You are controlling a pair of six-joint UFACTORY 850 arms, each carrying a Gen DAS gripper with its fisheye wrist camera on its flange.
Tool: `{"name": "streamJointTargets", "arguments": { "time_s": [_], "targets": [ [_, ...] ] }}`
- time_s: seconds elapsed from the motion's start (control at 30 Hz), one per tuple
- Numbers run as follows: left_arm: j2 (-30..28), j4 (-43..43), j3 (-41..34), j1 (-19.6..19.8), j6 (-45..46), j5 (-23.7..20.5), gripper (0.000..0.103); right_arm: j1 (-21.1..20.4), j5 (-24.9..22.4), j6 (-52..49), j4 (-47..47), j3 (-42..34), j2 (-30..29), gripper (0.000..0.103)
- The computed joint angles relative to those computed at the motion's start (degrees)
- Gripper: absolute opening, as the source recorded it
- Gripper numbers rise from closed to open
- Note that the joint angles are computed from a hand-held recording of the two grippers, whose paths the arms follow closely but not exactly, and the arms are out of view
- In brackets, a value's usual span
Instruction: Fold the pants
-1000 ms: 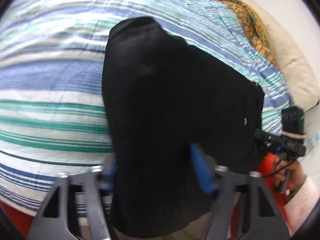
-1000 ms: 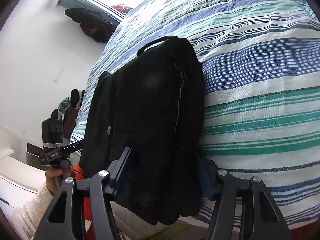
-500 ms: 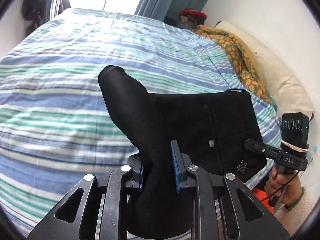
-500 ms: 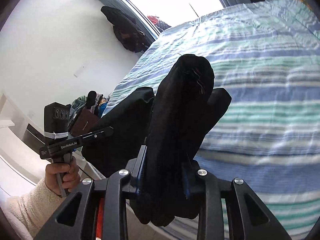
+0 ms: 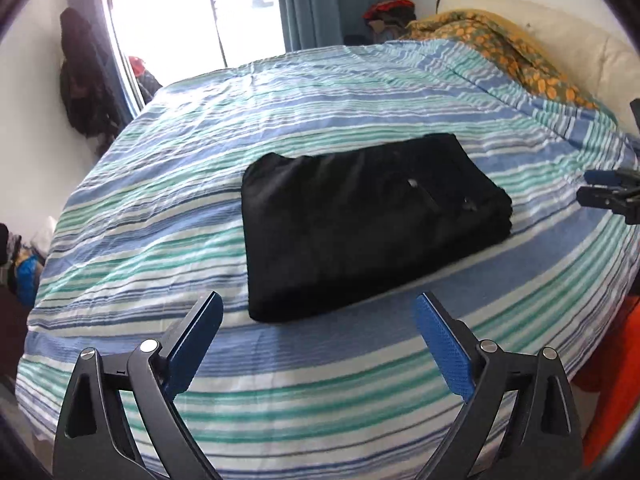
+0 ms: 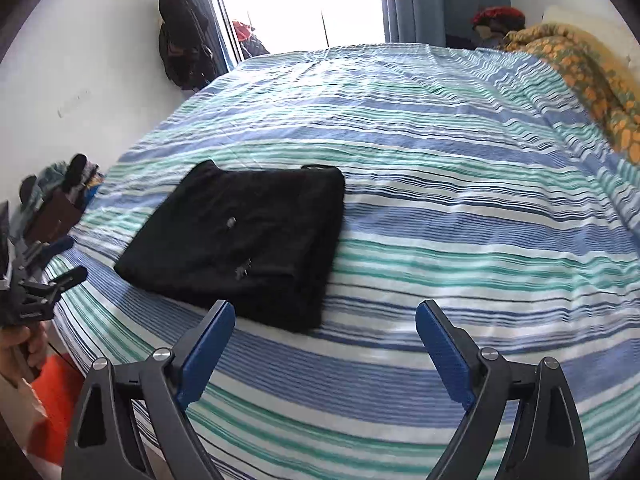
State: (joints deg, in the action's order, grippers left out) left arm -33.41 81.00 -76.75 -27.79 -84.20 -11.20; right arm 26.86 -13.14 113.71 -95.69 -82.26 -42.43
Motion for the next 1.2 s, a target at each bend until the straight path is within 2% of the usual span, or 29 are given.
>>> {"name": "streamJointTargets", "arguments": {
  "time_s": [0.1,0.2,0.27,0.4,0.57,0.73,0.9,1.2],
  "targets": [
    [2.4,3.9,2.2,-3.1,-6.8,-5.0,0.097,3.0,-5.0,9.3,-7.8,5.9,3.7,0.098],
    [3.9,0.1,1.6,-6.4,-7.6,-14.2,0.1,5.8,-9.2,12.7,-9.8,9.4,6.5,0.103],
    [5.3,-2.5,2.3,-7.1,-7.2,-16.5,0.101,7.6,-11.3,11.2,-7.3,10.1,7.3,0.103],
    [8.5,-10.0,4.5,-7.4,-3.0,-15.9,0.101,9.9,-11.9,8.2,-1.0,10.7,8.5,0.103],
    [11.4,-14.5,6.6,-8.7,1.3,-16.8,0.101,12.0,-11.8,1.3,7.5,10.8,9.7,0.103],
    [13.3,-21.0,7.9,-8.5,5.0,-16.9,0.101,13.8,-12.8,-1.1,10.3,10.9,10.8,0.103],
    [15.3,-21.7,9.5,-8.8,5.2,-17.7,0.101,15.0,-12.8,-4.5,14.1,10.7,11.6,0.103],
    [16.9,-28.3,10.1,-9.2,11.1,-17.9,0.101,17.1,-14.5,-12.6,22.8,9.9,12.3,0.103]
  ]
}}
